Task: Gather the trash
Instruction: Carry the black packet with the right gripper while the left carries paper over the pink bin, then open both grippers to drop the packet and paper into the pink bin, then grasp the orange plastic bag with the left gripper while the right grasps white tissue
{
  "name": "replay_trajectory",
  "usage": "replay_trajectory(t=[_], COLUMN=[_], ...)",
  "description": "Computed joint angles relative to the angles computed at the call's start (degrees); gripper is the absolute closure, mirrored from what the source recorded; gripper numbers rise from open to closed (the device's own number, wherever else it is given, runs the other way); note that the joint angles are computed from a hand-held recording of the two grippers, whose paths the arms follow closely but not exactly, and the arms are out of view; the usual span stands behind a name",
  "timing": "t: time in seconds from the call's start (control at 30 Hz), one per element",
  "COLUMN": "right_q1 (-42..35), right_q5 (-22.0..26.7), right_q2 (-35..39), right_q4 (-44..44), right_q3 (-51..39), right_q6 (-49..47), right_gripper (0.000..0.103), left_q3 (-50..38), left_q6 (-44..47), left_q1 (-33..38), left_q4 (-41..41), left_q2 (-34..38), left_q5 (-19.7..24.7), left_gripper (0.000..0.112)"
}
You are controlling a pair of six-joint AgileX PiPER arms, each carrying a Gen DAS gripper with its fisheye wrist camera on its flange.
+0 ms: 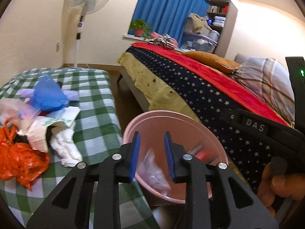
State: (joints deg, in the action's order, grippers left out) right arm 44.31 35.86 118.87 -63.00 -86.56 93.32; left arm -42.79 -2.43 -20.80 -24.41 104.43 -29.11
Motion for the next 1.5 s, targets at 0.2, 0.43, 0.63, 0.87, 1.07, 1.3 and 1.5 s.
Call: replay_trajectory(t=[0.2,0.43,0.63,0.87,1.07,1.3,1.5], right_q1=[1.26,3.54,6.06,9.59,11.71,12.99,12.21], right_q5=[-1.80,-3.26,-4.95,-6.88,-8.33,-11.84,-14.05], right_q2=[-1.32,-3.24,-3.99,-3.73,-1.98,2.24,7.56], right_q4=[-0.73,-4.44,-6.99,-9.09,-8.62,-7.49,1.49], right_q3=[0.99,2.75,3.77,3.65,1.16,-2.93,-7.74], right_q6=[0.13,2.81,5.47,6.83,5.64,2.83,-5.16], right_gripper=[0.041,0.041,0.041,0.042,0.051,0.058,0.059], left_q3=[3.19,8.22,13.05,18.76,22.18,23.30,23.96], left_q6=[5.82,12.90,15.92,18.19,19.61,20.51,18.93], left_q1=[-1.40,-4.24,-5.75,-5.46,-3.15,-1.27,1.35], left_q4=[-6.42,-15.85,-23.05,-31.44,-36.21,-40.34,-41.94], left_q2=[-3.34,-7.97,-11.81,-17.13,-20.12,-19.82,-18.33], left_q5=[-1.57,-4.76,-8.98,-12.47,-14.47,-15.98,-16.68], left_gripper=[0.086,0.086,0.086,0.086,0.086,0.077,0.059])
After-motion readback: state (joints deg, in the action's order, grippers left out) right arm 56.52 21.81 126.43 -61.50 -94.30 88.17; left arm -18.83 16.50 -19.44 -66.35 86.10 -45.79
